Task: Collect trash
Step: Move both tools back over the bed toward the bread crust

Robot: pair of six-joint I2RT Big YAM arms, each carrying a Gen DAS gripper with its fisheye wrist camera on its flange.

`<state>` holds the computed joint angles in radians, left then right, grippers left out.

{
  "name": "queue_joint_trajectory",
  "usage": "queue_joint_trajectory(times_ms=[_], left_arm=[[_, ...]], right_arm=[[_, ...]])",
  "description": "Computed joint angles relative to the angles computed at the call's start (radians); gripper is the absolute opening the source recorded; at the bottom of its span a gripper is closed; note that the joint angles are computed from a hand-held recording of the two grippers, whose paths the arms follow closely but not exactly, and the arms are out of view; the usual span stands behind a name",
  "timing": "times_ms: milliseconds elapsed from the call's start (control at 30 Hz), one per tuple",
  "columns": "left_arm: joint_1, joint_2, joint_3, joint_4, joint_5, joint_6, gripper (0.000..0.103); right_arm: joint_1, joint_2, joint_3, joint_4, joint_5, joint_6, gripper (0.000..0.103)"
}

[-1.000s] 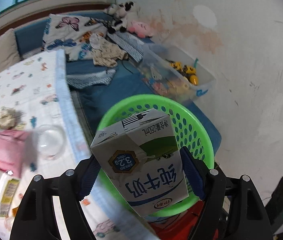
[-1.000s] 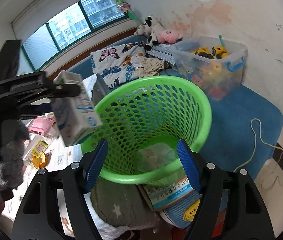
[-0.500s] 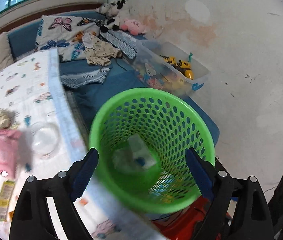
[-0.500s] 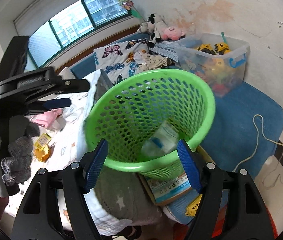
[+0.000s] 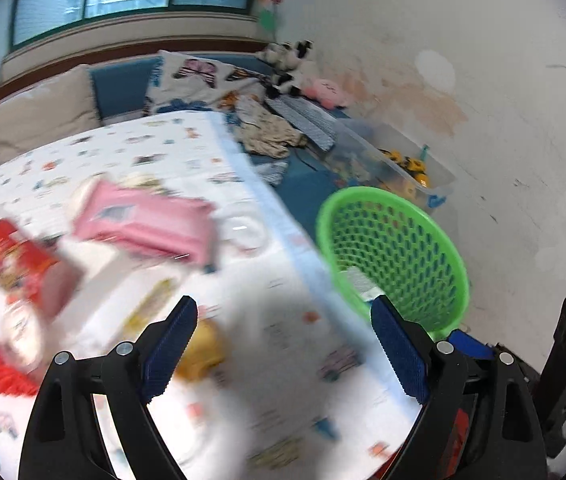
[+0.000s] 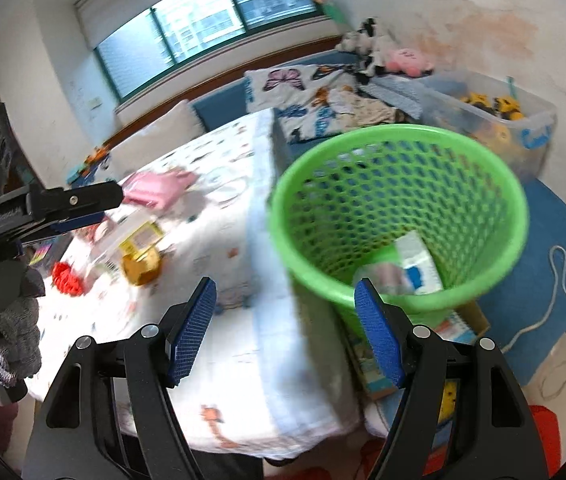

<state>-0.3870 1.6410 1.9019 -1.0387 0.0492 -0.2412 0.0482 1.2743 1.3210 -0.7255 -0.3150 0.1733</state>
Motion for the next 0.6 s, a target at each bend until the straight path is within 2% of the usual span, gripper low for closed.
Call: queue_joint_trajectory(times_ms=[200,367,600], left_arm=[[0.083,-0.135,-0.181,0.041,-0.016,-0.015,0.085],[0.143,-0.208,-0.282,0.069,-0.014,-0.034,0.085],[0.217,-0.289,-0.399,0.088,-0.001,-0.036,0.085]], right_arm=[[0.092,0.034,0.038,-0.012,0.013,-0.022,0.072],[0.163,0.072,0.071,-0.013,0.027,-0.037,0.071],[0.239,0.167,0.161,-0.046,0.036,-0.074,0.065]])
